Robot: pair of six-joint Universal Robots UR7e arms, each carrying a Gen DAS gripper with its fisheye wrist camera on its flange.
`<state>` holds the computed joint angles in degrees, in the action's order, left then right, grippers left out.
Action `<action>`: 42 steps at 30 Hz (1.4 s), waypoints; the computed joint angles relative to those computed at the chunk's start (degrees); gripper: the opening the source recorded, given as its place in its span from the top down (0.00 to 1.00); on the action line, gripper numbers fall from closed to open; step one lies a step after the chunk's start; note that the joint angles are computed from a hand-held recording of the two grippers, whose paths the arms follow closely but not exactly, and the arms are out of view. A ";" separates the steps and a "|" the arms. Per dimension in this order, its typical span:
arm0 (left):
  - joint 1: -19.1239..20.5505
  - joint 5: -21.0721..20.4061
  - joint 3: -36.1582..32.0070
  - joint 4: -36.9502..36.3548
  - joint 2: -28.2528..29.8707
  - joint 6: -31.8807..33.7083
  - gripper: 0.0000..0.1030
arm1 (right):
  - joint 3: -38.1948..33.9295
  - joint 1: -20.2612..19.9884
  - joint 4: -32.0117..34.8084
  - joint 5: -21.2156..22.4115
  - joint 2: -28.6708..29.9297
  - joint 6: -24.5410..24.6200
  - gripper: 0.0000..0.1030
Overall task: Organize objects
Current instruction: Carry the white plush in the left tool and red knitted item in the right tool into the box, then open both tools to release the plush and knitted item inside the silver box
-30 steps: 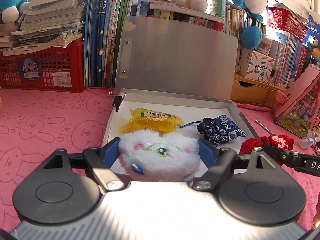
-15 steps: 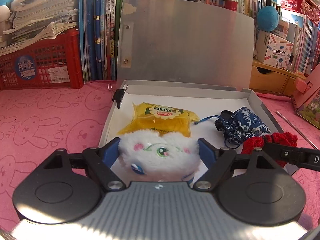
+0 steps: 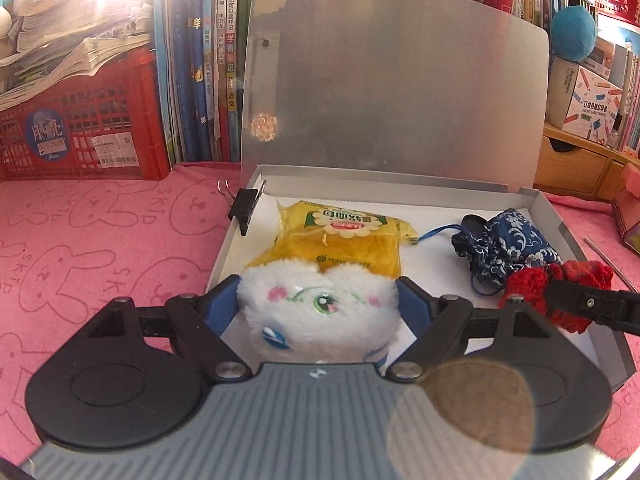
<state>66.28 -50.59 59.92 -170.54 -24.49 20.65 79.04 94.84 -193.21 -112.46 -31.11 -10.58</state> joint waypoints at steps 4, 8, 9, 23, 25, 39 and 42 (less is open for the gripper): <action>0.11 0.69 -2.51 0.72 1.43 0.78 0.18 | -1.31 -0.29 0.60 0.09 0.48 0.54 0.61; 0.36 1.14 -4.42 1.19 2.52 1.09 0.18 | -1.89 -0.51 0.79 0.31 0.75 0.06 0.61; 0.44 1.24 -4.67 1.21 2.68 1.01 0.18 | -1.98 -0.56 0.82 0.35 0.79 -0.07 0.61; 1.07 1.11 -8.43 0.15 5.35 3.00 0.17 | -3.76 -1.04 0.38 -0.20 1.71 -0.53 0.61; 1.00 1.55 -8.47 -0.92 5.76 5.06 0.16 | -3.66 -1.25 0.25 -0.01 1.71 -0.43 0.61; 0.46 2.26 -4.96 -1.96 3.77 8.29 0.12 | -1.15 -1.19 0.36 2.05 -0.03 -0.20 0.34; 0.21 1.90 -2.60 -2.60 2.26 8.55 0.12 | 0.35 -0.78 0.05 2.44 -0.98 -0.97 0.30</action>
